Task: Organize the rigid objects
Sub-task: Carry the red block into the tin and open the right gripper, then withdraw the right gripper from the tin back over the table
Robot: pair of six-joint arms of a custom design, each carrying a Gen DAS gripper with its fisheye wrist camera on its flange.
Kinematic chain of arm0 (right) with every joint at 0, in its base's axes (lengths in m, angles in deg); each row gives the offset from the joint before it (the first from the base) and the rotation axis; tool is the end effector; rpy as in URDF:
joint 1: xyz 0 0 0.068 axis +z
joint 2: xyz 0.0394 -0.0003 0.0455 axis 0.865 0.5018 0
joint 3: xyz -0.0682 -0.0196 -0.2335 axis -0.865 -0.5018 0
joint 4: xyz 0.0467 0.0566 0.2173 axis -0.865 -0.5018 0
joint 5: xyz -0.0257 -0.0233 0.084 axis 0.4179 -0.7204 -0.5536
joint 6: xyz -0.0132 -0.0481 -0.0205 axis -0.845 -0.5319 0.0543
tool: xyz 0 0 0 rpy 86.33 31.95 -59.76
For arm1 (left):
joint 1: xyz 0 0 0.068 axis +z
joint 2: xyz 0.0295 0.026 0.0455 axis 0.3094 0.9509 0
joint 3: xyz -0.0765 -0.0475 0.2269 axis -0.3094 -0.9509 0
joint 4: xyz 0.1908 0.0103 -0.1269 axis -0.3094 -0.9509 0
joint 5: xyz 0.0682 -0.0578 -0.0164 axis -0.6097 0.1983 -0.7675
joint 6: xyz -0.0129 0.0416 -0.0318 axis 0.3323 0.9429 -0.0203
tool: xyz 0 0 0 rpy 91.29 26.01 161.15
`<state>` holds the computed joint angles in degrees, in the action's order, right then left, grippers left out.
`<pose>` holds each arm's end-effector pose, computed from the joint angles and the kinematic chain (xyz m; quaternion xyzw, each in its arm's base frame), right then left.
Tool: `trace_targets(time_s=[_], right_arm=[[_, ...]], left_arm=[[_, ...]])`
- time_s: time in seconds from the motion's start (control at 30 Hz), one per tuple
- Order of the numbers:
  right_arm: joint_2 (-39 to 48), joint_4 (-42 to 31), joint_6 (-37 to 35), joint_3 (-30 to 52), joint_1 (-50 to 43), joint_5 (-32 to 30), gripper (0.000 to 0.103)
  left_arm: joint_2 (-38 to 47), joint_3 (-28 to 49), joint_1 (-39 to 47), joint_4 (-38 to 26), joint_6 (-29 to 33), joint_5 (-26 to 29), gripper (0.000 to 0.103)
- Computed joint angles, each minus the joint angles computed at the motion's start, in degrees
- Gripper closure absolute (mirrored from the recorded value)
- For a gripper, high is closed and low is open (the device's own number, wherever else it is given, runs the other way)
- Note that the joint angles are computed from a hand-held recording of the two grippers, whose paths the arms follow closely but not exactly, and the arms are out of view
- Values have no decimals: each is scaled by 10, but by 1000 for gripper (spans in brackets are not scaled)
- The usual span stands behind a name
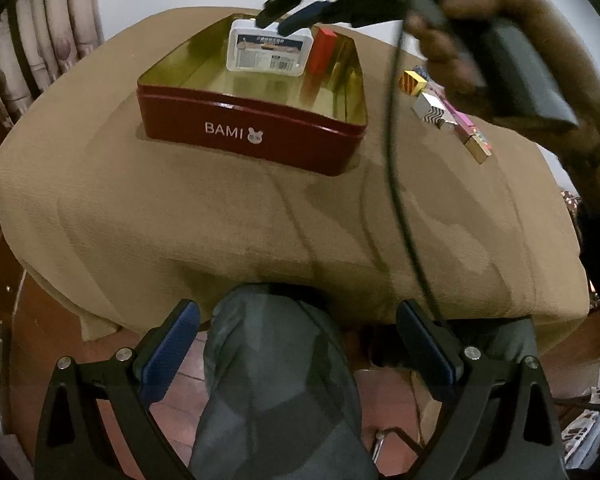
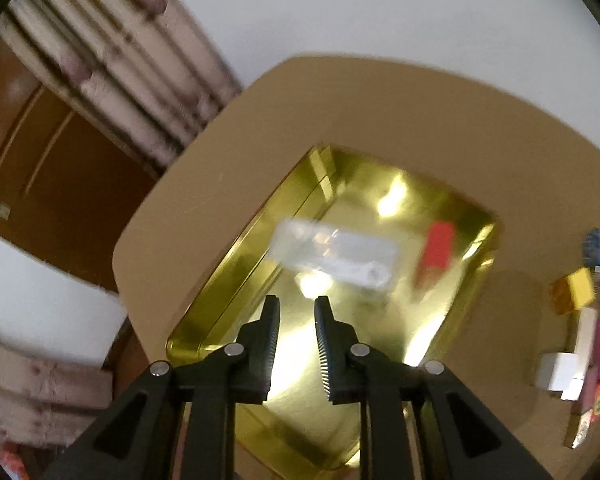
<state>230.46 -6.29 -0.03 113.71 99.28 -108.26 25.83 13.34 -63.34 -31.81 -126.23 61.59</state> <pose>0.3463 0.3016 0.0756 -0.3476 0.8971 0.2446 0.1206 0.0494 -0.2190 0.0753 -0.1865 0.9539 -0.0564 0.2282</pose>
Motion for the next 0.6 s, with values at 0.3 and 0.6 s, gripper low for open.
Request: trace_targets(time_s=[0.3,0.6], right_arm=[[102,-2,50,165,-34,-8,85],[19,68,45,18,-85,24,85]], left_arm=[[11,11,7,0,-1,7,6],[11,-3,16,25,5,17,6]])
